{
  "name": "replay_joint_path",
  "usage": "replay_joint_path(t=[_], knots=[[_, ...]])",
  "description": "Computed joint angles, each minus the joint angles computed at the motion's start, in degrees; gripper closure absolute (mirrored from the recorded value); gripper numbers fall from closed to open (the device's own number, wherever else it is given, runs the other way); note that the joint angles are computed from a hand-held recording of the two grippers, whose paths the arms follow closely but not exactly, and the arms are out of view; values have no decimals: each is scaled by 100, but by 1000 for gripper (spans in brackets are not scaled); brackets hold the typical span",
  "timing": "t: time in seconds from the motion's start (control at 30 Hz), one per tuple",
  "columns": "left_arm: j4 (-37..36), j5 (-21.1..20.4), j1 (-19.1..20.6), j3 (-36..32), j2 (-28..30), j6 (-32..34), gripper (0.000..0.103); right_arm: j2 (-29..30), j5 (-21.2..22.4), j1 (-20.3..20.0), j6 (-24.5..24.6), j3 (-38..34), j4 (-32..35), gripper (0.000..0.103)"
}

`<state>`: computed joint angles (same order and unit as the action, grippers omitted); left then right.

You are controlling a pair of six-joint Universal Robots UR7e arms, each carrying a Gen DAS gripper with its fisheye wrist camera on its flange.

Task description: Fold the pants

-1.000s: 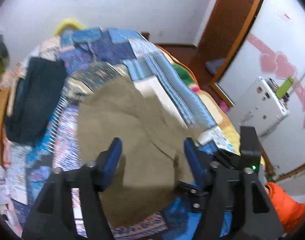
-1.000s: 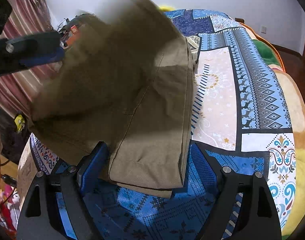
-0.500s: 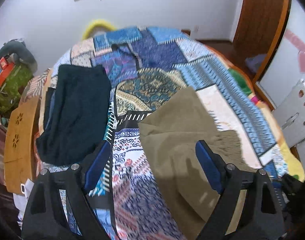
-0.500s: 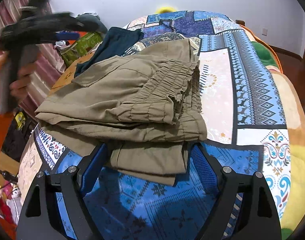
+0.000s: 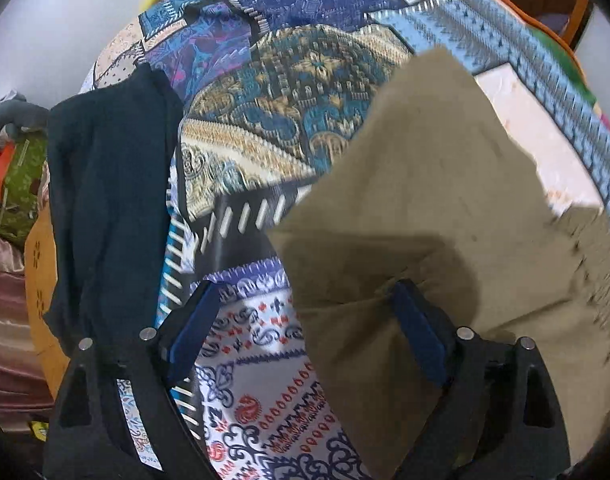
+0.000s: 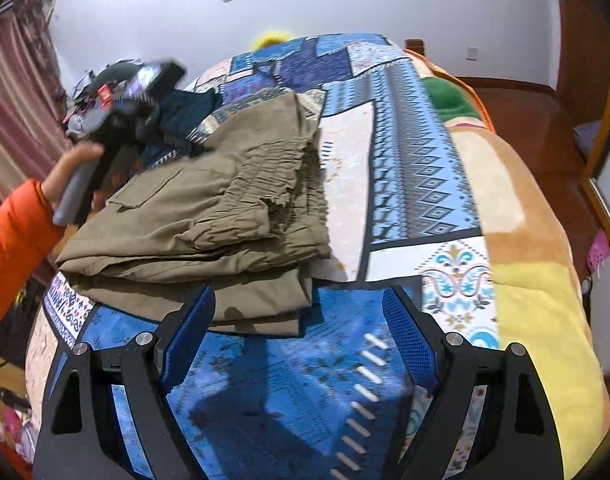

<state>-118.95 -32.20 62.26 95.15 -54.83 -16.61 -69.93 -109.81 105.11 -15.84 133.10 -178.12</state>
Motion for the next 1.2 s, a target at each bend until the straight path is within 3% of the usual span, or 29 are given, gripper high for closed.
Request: replay_joint_path(t=[0.13, 0.37, 0.6, 0.7, 0.83, 0.9, 1.0, 1.1, 1.2], knots=[[-350, 417, -195, 596, -268, 349, 7, -42, -16, -10, 16, 11, -112, 20], [-60, -325, -264, 1193, -1134, -246, 7, -84, -33, 42, -41, -12, -293, 20], [-183, -671, -715, 2114, -2005, -960, 7, -111, 14, 179, -186, -31, -428, 20], [-504, -1209, -862, 2488, -2332, -1035, 7, 1, 39, 187, -271, -2, -612, 20], [-676, -1239, -1133, 2782, -2509, -1267, 7, 233, -22, 136, -348, -1, -741, 20], [-691, -1260, -1171, 2809, -2559, -1317, 8, 324, -94, 105, -377, -13, -739, 24], [-791, -1152, -1243, 2867, -2740, -1223, 12, 417, -140, -28, -267, -95, -403, 47], [-872, -930, -1247, 2890, -2885, -1280, 13, 370, 68, -180, -192, -101, -177, 56], [-823, -666, -1107, 2784, -2852, -1196, 13, 371, -1, -155, -301, -119, -150, 62]])
